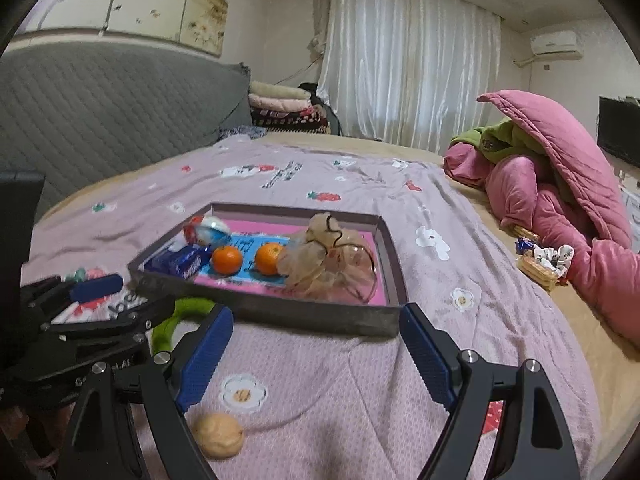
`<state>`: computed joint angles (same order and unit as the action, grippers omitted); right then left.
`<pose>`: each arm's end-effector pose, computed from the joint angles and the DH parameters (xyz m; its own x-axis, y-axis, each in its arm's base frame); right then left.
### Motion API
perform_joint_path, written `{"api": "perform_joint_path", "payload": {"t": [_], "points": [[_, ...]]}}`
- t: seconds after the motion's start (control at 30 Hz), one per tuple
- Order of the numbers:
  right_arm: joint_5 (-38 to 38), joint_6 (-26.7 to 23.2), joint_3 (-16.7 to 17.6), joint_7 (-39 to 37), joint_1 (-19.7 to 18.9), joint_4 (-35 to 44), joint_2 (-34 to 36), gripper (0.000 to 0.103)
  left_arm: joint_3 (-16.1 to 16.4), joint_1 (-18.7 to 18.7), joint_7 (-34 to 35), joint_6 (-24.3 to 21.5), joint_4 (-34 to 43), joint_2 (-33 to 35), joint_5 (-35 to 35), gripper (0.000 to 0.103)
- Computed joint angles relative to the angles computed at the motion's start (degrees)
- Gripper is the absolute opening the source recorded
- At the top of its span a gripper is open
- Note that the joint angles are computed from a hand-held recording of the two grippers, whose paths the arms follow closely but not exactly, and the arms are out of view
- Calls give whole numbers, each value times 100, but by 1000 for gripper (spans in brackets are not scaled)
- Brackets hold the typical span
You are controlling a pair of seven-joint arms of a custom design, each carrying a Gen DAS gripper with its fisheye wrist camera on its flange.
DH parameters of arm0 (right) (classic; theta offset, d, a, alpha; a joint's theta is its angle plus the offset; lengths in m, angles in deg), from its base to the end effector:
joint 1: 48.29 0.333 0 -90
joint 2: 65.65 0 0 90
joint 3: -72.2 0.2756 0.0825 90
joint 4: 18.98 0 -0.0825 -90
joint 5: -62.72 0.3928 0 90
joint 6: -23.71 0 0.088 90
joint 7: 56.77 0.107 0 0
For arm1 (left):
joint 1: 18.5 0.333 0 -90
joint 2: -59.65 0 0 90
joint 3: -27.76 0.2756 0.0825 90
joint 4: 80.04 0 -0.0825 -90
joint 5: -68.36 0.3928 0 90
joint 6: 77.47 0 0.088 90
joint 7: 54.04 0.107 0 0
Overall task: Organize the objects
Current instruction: 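Move the left tool toward the green ring while the right tool approaches the walnut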
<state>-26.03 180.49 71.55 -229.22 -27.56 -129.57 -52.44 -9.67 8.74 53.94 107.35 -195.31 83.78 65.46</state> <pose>0.5751 0.2517 0.3591 -0.0721 -0.9929 0.0941 -0.5241 -0.0425 -0.8506 0.6404 -0.0788 0.3434 -0.2948 -0.9545 0.0443 -0.6072 0.1513 -0.7800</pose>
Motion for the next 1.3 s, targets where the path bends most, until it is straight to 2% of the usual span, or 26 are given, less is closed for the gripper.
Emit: {"api": "perform_joint_path", "payload": {"t": [0.13, 0.2, 0.43, 0.6, 0.7, 0.83, 1.0, 1.3], "points": [[116, 113, 27, -137, -11, -129, -100, 85, -10, 30, -3, 24, -118, -66, 13, 68], [269, 232, 40, -262, -40, -188, -127, 85, 91, -57, -37, 46, -157, -101, 46, 68], [857, 510, 51, -779, -66, -347, -188, 85, -26, 89, -12, -121, -160, -73, -41, 68], [1829, 725, 63, -1692, -86, -463, -156, 85, -233, 282, 194, -201, -201, -75, -264, 68], [2480, 739, 68, -2301, -63, -497, -111, 85, -221, 254, 321, -257, -205, -95, -389, 68], [3365, 673, 67, -3140, -1, -490, -11, 85, -7, 12, 466, -433, -138, -126, -592, 68], [4114, 537, 28, -3872, 126, -473, 77, 85, 201, -228, 699, -606, -44, -133, -893, 68], [4939, 424, -48, -4548, 241, -414, 190, 85, 581, -659, 1078, -822, 178, -84, -1461, 68]]}}
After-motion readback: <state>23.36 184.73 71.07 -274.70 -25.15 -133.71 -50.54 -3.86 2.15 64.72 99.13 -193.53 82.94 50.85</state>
